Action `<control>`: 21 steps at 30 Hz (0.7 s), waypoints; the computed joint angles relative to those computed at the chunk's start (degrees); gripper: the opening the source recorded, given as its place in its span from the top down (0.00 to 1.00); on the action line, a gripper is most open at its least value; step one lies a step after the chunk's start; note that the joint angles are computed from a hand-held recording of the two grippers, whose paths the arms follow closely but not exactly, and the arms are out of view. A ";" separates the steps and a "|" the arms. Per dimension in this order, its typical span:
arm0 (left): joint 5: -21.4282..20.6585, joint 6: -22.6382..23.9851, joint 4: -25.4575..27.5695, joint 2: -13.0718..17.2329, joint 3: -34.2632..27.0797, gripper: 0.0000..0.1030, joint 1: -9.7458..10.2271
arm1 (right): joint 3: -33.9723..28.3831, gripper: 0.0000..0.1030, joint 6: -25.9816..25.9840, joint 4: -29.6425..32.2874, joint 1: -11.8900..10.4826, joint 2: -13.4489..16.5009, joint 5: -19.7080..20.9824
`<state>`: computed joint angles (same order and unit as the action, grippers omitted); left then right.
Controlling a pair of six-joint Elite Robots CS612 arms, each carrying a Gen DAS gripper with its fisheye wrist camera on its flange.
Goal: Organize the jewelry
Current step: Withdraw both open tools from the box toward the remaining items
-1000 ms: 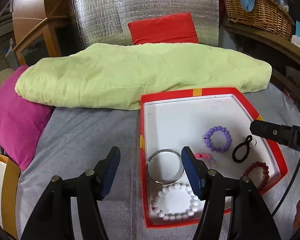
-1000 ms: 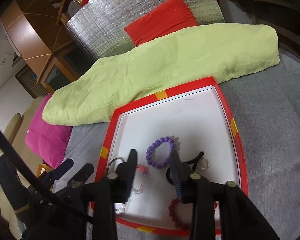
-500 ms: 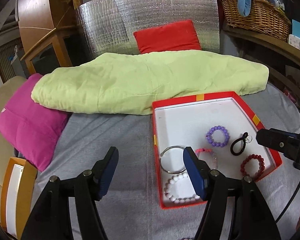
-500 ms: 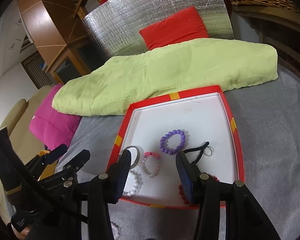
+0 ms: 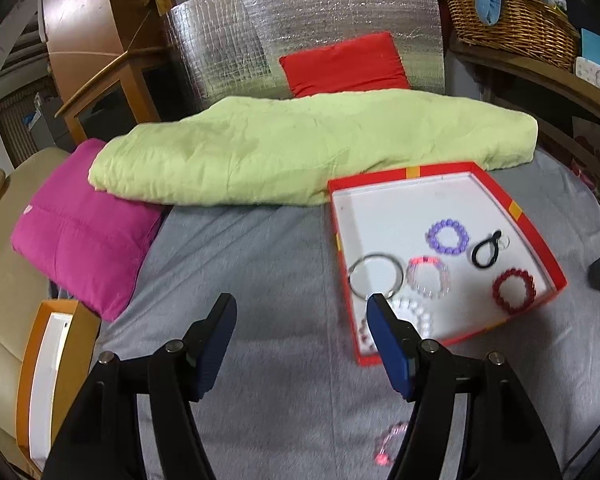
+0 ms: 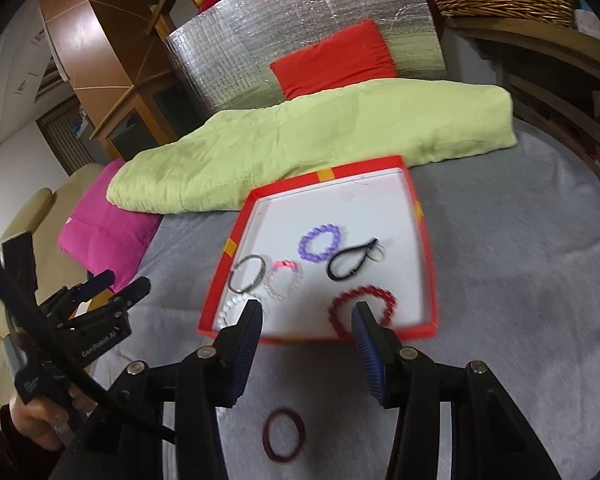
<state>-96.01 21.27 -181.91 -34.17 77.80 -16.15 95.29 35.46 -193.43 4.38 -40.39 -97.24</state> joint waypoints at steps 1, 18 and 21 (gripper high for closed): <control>0.00 -0.03 0.16 -0.12 0.34 0.34 0.09 | 1.09 0.52 0.48 -0.74 0.04 -0.41 -0.03; -2.94 0.98 -0.19 -3.30 10.38 0.34 1.68 | 8.86 0.52 3.78 -1.56 0.65 -2.76 1.07; -1.73 1.36 -0.59 -3.05 10.13 0.34 1.25 | 8.57 0.52 4.28 -1.26 0.51 -2.53 1.83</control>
